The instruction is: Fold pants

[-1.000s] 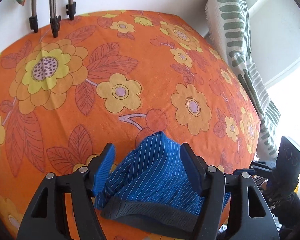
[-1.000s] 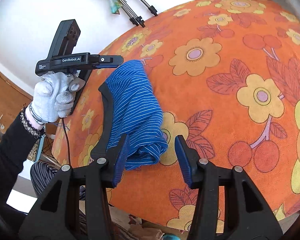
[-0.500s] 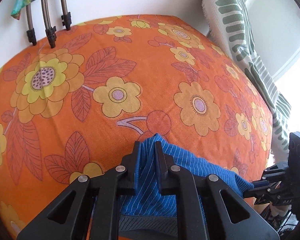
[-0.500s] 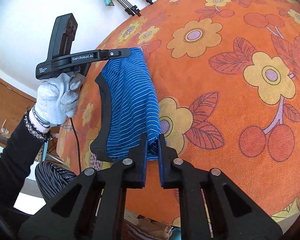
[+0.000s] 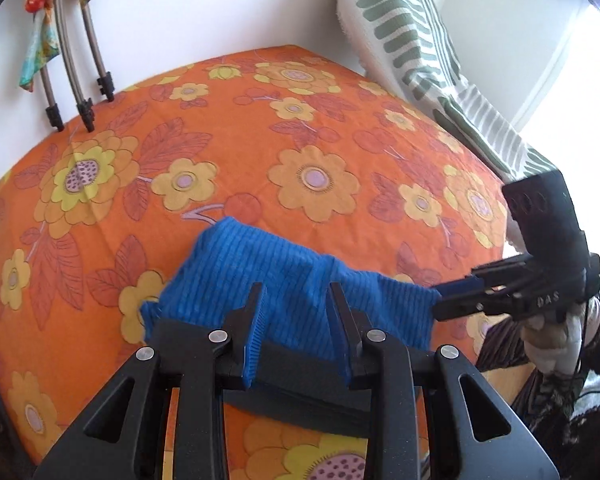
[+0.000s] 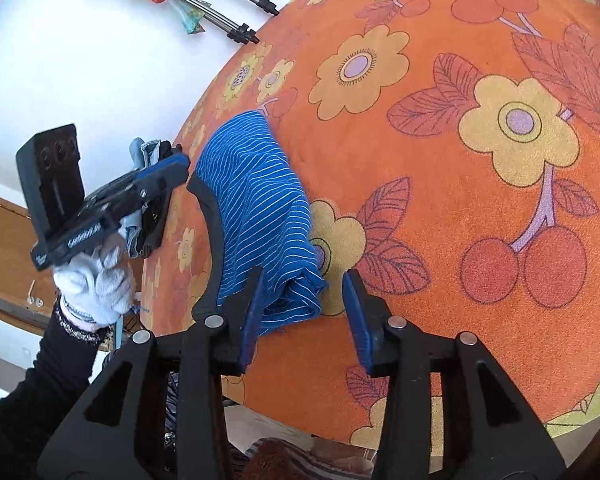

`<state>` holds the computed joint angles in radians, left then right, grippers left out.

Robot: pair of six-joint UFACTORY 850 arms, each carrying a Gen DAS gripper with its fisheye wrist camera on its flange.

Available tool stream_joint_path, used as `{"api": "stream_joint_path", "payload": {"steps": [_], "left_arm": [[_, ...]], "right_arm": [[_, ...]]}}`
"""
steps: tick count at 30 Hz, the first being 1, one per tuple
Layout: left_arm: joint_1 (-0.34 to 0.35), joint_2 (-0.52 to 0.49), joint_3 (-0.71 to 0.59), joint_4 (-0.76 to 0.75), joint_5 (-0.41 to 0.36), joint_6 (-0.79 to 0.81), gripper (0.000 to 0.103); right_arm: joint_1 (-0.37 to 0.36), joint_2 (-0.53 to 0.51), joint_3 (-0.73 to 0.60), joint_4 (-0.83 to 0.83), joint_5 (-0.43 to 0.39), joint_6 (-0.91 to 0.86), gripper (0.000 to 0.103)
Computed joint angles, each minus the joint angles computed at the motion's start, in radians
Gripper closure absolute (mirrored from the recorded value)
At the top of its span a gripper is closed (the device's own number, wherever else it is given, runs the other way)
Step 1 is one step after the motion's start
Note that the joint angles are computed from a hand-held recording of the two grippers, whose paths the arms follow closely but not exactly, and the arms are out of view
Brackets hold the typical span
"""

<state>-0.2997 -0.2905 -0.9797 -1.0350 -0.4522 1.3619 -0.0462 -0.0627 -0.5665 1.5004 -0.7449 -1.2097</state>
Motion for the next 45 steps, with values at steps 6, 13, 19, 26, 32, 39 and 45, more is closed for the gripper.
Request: {"api": "stream_joint_path", "payload": {"steps": [6,13,19,26,32,39,45], "left_arm": [[-0.061,-0.006,0.055,0.053,-0.021,0.003,0.073],[-0.088,-0.032,0.086,-0.043,0.003,0.097,0.074],[-0.05,-0.003,0.059,0.06,-0.069,0.004,0.071],[0.027,-0.023,-0.065,0.043,-0.049,-0.028,0.049],[0.05,-0.212,-0.278,0.199,-0.161,-0.257,0.042],[0.041,-0.315,-0.372,0.301,-0.196,-0.346,0.036],[0.021,-0.306,-0.331,0.26,-0.13,-0.222,0.036]], "right_arm": [[-0.003,-0.026,0.002,0.065,-0.068,-0.016,0.061],[0.036,-0.01,-0.005,0.072,0.003,-0.005,0.061],[0.086,-0.005,0.004,0.099,0.062,0.0,0.057],[0.098,0.009,0.011,0.125,0.089,0.019,0.052],[0.118,0.015,0.013,0.161,0.12,0.042,0.049],[0.148,0.023,0.016,0.208,0.178,0.029,0.047],[0.182,0.04,0.018,0.231,0.249,-0.018,0.048]]}}
